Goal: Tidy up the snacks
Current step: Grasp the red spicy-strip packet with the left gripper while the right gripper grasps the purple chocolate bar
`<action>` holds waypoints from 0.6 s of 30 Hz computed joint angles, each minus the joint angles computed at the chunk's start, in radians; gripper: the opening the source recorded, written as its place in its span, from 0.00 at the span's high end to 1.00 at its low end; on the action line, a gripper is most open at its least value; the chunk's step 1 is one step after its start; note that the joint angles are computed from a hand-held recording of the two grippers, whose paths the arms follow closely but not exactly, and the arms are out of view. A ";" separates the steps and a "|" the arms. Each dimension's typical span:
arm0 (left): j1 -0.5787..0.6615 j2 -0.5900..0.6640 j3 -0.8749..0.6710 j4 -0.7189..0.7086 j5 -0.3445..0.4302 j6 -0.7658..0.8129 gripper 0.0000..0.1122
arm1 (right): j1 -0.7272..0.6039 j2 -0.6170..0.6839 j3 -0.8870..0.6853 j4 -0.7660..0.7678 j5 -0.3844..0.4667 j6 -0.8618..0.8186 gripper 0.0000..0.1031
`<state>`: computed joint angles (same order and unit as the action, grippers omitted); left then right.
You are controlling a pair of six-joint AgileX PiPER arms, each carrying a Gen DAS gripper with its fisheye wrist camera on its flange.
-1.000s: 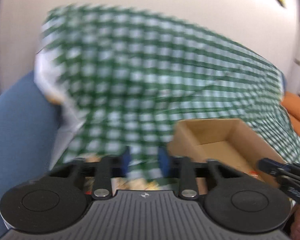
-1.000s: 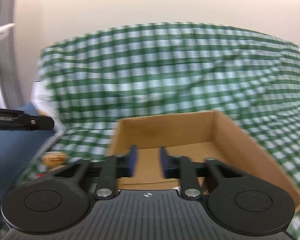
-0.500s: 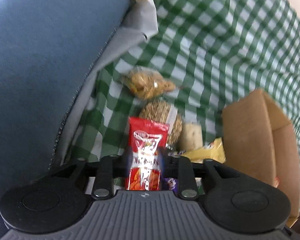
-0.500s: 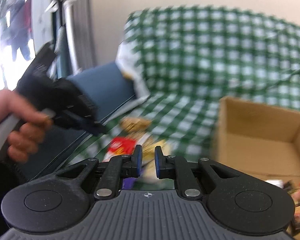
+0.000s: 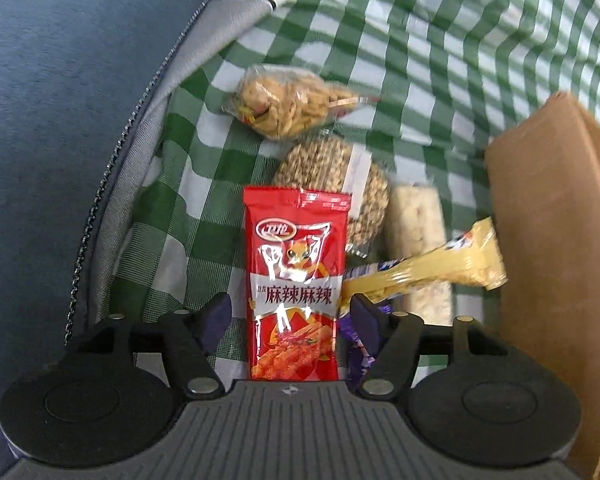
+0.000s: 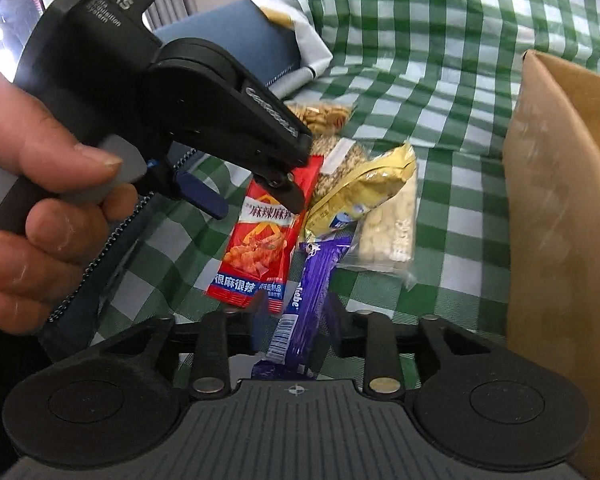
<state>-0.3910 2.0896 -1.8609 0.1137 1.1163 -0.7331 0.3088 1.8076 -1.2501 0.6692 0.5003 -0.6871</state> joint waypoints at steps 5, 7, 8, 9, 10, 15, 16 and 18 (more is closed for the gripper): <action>-0.014 0.061 -0.071 0.018 0.051 0.046 0.37 | 0.018 0.061 -0.067 -0.113 0.023 0.136 0.65; -0.013 0.074 -0.083 0.017 0.060 0.063 0.45 | 0.011 0.075 -0.080 -0.143 0.038 0.168 0.75; -0.012 0.077 -0.083 0.014 0.055 0.073 0.47 | 0.009 0.076 -0.080 -0.154 0.038 0.181 0.75; -0.014 0.073 -0.079 0.021 0.051 0.077 0.53 | 0.005 0.075 -0.079 -0.152 0.038 0.179 0.75; -0.014 0.064 -0.066 0.022 0.039 0.078 0.56 | 0.000 0.069 -0.074 -0.144 0.038 0.170 0.75; -0.006 -0.017 0.035 0.034 -0.028 0.043 0.59 | -0.021 0.025 -0.032 -0.119 0.027 0.127 0.75; -0.004 -0.032 0.054 0.036 -0.037 0.035 0.59 | -0.026 0.014 -0.020 -0.119 0.027 0.121 0.75; -0.003 -0.065 0.098 0.041 -0.053 0.024 0.59 | -0.039 -0.005 0.001 -0.112 0.037 0.102 0.75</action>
<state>-0.3943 2.0244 -1.7628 0.1544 1.0630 -0.7090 0.2695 1.8024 -1.2494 0.5573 0.5377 -0.5851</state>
